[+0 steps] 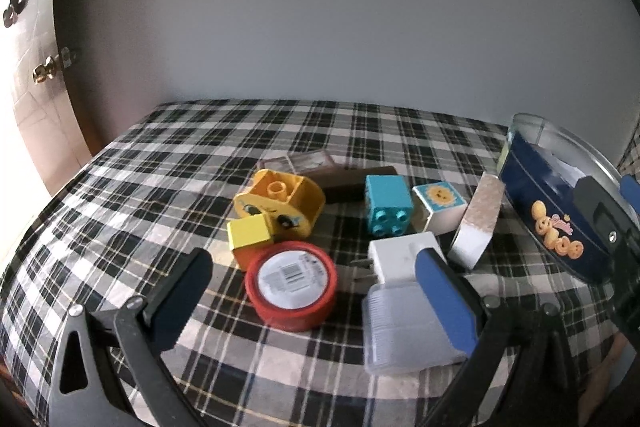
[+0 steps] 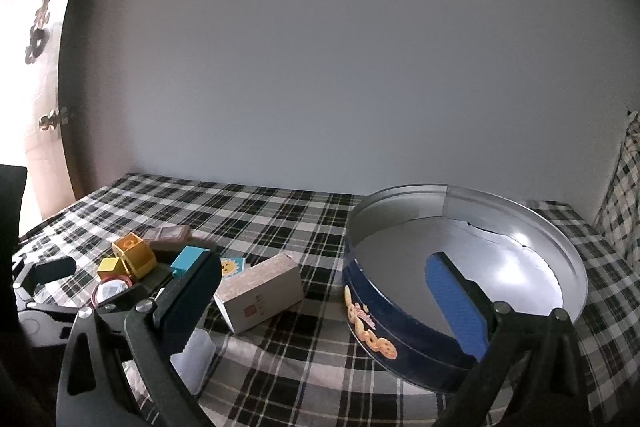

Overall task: Organize rigid objects
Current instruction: 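Grasp the red tape roll with the left tool while the right tool grasps the clear lid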

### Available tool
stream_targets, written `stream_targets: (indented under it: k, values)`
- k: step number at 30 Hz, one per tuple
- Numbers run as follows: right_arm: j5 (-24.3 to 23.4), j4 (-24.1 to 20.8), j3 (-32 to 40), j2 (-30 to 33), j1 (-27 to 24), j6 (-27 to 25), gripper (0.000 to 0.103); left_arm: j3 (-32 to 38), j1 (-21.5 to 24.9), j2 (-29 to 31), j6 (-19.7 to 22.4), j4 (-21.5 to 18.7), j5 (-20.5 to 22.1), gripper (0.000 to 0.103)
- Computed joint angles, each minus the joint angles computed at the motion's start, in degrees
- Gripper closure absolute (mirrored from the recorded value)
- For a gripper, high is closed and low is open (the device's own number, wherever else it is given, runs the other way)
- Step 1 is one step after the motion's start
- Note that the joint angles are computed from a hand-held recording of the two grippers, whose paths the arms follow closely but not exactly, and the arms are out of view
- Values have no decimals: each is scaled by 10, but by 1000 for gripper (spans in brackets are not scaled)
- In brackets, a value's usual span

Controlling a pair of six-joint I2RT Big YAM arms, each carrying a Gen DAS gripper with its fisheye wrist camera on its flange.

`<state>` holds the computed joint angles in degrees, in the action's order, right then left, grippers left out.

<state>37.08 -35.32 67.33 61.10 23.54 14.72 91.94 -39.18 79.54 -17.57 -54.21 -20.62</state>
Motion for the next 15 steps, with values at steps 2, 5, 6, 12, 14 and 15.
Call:
stream_targets:
  k: [2, 5, 6, 12, 14, 15]
  values:
    - [-1, -2, 2, 3, 1, -3, 0, -2, 5, -2, -1, -2, 7, 0]
    - [-20, -8, 4, 5, -3, -4, 0, -9, 12, -9, 5, -2, 15, 0]
    - [-37, -11, 6, 6, -6, -6, 0, -13, 17, -13, 8, -2, 19, 0]
    - [-181, -51, 28, 30, -20, -16, 1, -38, 55, -39, 24, -14, 30, 0]
    - [-228, -80, 44, 48, -23, -15, 1, -44, 69, -44, 31, -25, 40, 1]
    - [-244, -89, 48, 53, -23, -15, 1, -46, 74, -46, 32, -28, 43, 0]
